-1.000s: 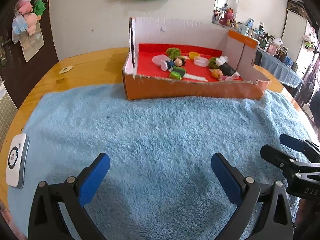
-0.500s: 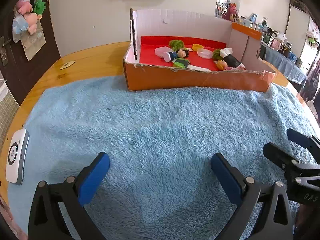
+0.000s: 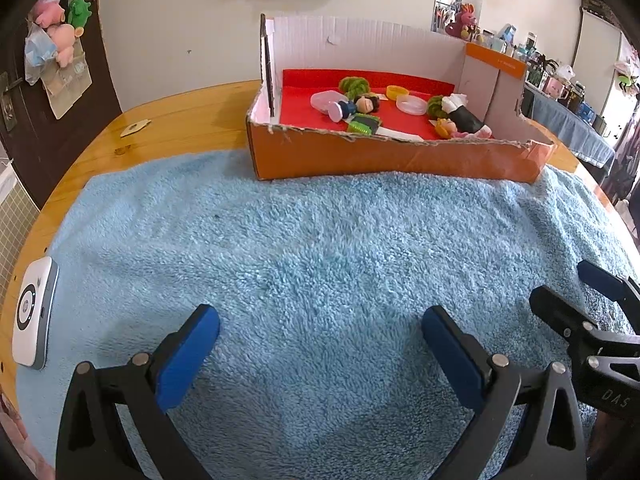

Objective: Organize objects

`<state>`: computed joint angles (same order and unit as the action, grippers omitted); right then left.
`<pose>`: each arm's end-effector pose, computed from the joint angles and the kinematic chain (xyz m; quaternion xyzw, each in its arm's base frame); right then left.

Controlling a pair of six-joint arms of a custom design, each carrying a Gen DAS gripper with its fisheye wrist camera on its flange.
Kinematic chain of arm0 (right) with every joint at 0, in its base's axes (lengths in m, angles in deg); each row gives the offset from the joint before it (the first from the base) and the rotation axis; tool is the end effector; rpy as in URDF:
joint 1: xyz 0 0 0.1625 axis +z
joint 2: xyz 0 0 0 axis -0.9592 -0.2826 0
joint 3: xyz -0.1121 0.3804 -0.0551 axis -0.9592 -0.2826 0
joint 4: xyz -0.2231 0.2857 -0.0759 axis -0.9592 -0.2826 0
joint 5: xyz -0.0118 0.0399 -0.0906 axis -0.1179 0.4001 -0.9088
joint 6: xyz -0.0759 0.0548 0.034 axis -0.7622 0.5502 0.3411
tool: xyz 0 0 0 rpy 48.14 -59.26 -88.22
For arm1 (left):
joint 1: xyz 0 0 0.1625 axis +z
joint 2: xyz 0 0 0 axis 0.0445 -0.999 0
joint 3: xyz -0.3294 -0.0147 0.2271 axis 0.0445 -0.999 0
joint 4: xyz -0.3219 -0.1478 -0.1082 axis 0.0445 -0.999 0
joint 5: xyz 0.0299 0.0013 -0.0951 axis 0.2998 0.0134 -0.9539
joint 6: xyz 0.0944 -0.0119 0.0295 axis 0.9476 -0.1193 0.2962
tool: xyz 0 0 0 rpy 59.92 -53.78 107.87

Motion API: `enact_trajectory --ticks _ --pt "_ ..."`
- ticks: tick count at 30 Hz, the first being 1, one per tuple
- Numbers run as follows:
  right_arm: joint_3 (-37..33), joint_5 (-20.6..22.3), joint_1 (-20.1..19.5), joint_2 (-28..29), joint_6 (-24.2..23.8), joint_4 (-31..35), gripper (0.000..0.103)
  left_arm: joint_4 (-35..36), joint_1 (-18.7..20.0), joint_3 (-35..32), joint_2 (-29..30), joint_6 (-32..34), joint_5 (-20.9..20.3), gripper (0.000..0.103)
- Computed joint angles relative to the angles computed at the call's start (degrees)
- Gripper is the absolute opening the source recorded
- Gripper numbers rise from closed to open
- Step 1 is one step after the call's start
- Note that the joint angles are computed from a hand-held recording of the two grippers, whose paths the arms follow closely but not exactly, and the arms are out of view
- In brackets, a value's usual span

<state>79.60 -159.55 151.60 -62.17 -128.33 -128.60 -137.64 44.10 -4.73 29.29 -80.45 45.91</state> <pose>-0.0337 -0.6791 0.3185 0.2306 -0.8853 0.2771 0.2936 -0.3631 -0.6982 -0.0824 0.1132 0.8782 -0.2981 0.3566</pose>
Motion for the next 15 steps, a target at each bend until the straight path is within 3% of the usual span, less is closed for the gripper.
enact_trajectory --ticks 8,15 --pt "0.4 1.1 -0.6 -0.4 2.5 -1.3 0.092 -0.5 0.0 0.1 0.0 0.5 -0.1 0.103" --pt "0.1 -1.0 0.0 0.3 0.9 -1.8 0.094 -1.5 0.0 0.9 -0.3 0.8 -0.4 0.103"
